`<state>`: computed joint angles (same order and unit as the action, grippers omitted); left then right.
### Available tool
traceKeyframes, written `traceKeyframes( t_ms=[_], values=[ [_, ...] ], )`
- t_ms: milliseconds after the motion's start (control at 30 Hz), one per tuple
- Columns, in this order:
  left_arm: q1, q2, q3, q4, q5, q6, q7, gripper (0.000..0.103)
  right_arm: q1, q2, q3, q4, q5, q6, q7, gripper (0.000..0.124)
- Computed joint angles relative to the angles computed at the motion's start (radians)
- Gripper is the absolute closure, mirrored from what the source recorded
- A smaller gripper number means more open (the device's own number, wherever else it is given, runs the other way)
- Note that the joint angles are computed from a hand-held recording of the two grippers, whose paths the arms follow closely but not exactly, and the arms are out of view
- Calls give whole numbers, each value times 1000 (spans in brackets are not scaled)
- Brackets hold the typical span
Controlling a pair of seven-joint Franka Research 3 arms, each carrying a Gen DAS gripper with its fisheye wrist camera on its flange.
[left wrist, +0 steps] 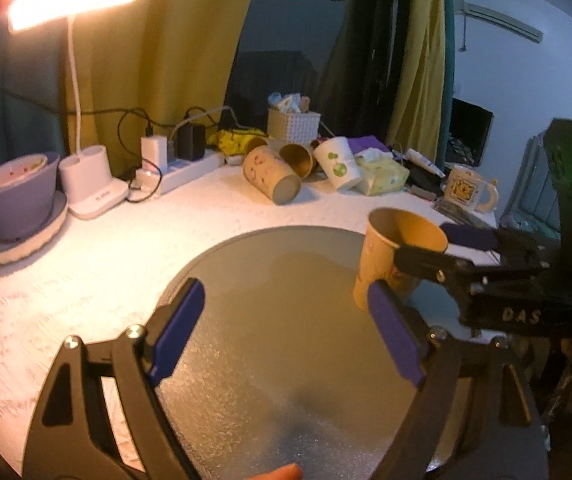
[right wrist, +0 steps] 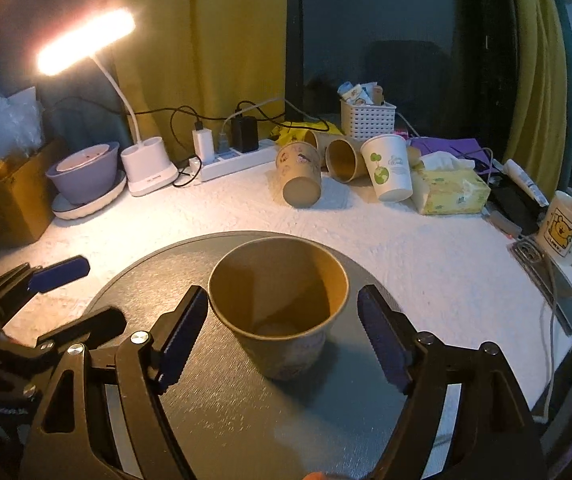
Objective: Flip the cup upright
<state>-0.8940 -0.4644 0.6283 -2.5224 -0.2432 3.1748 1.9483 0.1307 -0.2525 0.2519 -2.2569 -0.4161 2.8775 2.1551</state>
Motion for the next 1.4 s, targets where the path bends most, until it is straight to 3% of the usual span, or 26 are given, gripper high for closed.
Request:
traceKeyframes(
  t_ms=[267, 567, 667, 933, 1400],
  values=[
    [-3, -36, -4, -43, 85, 98, -32, 18, -45, -115, 46, -96, -26, -8, 68, 44],
    [103, -44, -103, -103, 205, 233, -108, 18, -113, -262, 111, -195, 9, -33, 101, 44],
    [104, -59, -103, -120, 249, 257, -135, 18, -130, -304, 137, -219, 18, -40, 112, 44],
    [130, -88, -122, -152, 367, 295, -202, 18, -185, -417, 198, -265, 35, -50, 156, 44],
    [108, -186, -67, -175, 589, 310, -344, 18, -245, -534, 255, -274, 64, -62, 154, 44]
  ],
)
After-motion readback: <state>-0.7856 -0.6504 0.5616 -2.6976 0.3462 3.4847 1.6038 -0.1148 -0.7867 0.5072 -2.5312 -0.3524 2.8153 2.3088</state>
